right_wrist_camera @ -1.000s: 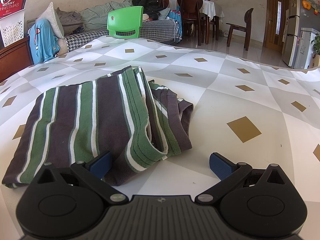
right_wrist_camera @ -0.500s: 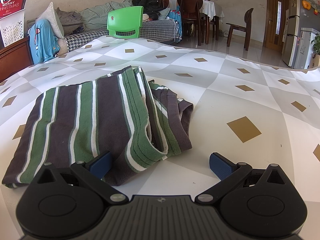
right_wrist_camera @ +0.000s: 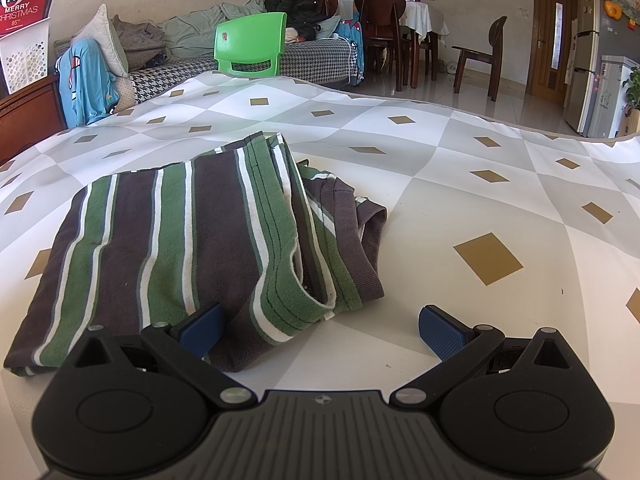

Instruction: Fold clothes

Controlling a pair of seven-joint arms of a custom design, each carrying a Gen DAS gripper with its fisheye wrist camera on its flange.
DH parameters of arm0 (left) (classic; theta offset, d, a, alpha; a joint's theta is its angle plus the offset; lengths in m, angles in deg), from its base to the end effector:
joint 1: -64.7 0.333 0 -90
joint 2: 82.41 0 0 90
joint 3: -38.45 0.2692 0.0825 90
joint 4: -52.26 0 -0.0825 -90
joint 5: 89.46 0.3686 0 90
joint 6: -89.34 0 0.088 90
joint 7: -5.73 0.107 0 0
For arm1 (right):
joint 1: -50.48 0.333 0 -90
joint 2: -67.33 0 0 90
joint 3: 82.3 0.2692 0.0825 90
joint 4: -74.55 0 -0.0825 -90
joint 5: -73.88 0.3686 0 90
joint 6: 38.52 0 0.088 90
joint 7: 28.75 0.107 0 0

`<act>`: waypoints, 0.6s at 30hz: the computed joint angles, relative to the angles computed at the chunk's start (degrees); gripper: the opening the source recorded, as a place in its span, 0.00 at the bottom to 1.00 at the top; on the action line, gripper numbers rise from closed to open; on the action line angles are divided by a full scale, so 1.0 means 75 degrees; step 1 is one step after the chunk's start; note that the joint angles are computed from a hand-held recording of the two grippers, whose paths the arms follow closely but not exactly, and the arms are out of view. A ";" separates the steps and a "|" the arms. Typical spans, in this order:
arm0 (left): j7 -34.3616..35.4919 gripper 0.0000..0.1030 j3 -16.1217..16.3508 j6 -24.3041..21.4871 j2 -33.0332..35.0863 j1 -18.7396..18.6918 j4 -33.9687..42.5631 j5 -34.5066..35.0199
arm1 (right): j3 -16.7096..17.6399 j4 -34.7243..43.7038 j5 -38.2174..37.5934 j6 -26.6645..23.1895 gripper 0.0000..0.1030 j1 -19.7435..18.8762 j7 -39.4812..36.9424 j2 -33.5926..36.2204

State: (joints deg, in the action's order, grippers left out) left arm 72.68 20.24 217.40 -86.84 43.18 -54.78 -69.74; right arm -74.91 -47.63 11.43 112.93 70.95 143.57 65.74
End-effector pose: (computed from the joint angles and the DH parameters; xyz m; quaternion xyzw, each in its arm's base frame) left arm 0.4386 -0.3575 0.5487 -0.5122 0.8150 -0.1690 0.2120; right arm 0.4820 0.2813 0.4288 -0.6070 0.6704 -0.3161 0.2866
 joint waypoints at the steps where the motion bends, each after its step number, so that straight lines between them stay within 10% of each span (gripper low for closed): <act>1: -0.0001 1.00 0.0005 -0.0010 0.0015 0.0002 0.0004 -0.0027 | 0.0000 0.0000 0.0000 0.0000 1.00 0.0000 0.0000 0.0000; 18: -0.0300 1.00 0.0103 -0.0353 0.0698 -0.0059 0.0507 0.0292 | -0.0002 0.0000 0.0000 0.0000 1.00 0.0002 0.0000 0.0000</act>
